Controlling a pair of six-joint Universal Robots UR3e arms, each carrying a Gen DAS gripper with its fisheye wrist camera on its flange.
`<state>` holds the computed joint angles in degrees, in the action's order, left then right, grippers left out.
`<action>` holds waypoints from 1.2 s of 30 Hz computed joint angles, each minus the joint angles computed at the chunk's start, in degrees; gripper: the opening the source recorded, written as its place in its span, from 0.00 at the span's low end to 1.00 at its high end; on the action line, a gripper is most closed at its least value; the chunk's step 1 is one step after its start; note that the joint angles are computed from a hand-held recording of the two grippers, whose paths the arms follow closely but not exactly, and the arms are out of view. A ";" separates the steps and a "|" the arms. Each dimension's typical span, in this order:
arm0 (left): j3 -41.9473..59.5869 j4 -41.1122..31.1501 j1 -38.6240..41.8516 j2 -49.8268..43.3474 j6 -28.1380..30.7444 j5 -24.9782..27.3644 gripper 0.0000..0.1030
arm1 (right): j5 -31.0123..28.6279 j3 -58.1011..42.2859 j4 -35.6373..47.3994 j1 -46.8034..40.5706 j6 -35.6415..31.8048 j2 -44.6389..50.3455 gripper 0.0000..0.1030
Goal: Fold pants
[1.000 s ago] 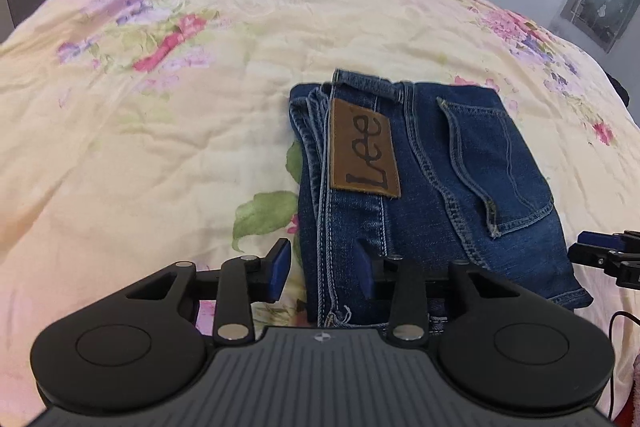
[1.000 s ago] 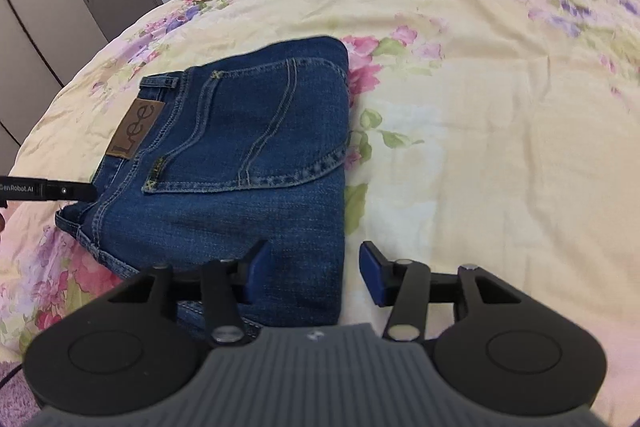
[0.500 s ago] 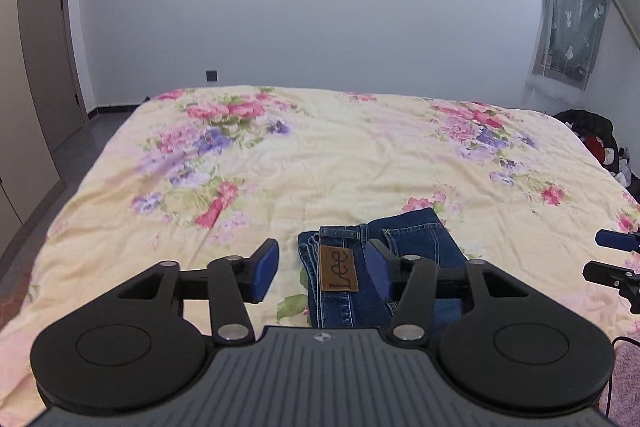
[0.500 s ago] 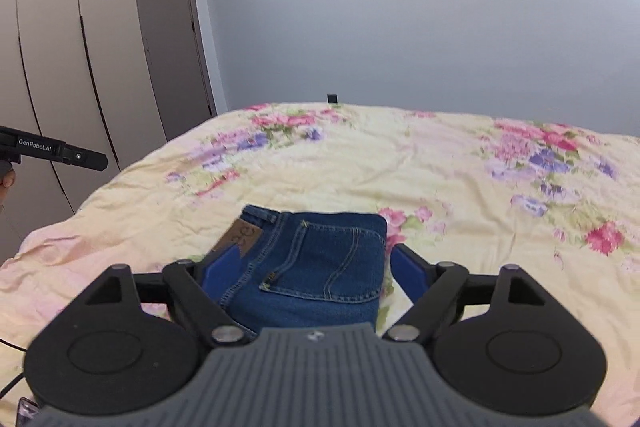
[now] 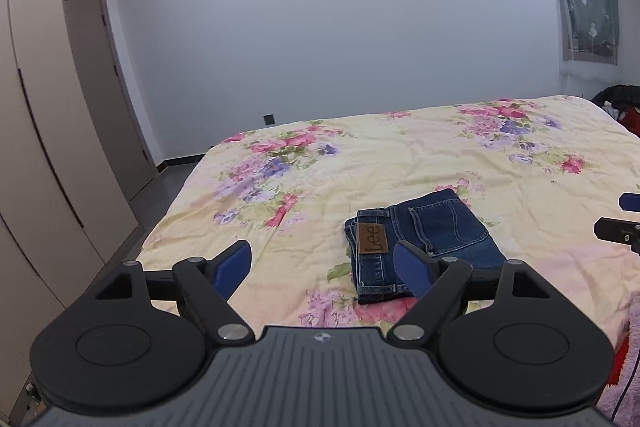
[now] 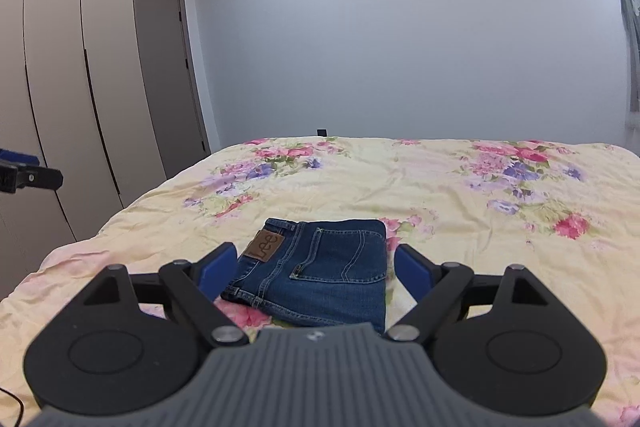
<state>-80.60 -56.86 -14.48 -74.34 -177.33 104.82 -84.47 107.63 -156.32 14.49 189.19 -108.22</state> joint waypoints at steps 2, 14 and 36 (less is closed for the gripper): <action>-5.27 3.29 -3.07 1.76 -2.70 3.37 0.92 | -1.61 2.89 -0.92 1.30 0.96 -1.44 0.80; -13.24 9.46 -15.30 -5.63 -22.82 11.91 0.92 | -18.21 8.92 -3.98 13.07 6.31 0.72 0.80; -8.01 5.28 -16.33 -17.29 -24.15 7.02 0.92 | -10.57 9.78 -2.97 7.47 6.77 8.37 0.80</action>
<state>-88.61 -51.58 -30.81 -91.62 -201.48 111.83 -95.05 117.40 -159.29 21.96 195.97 -99.85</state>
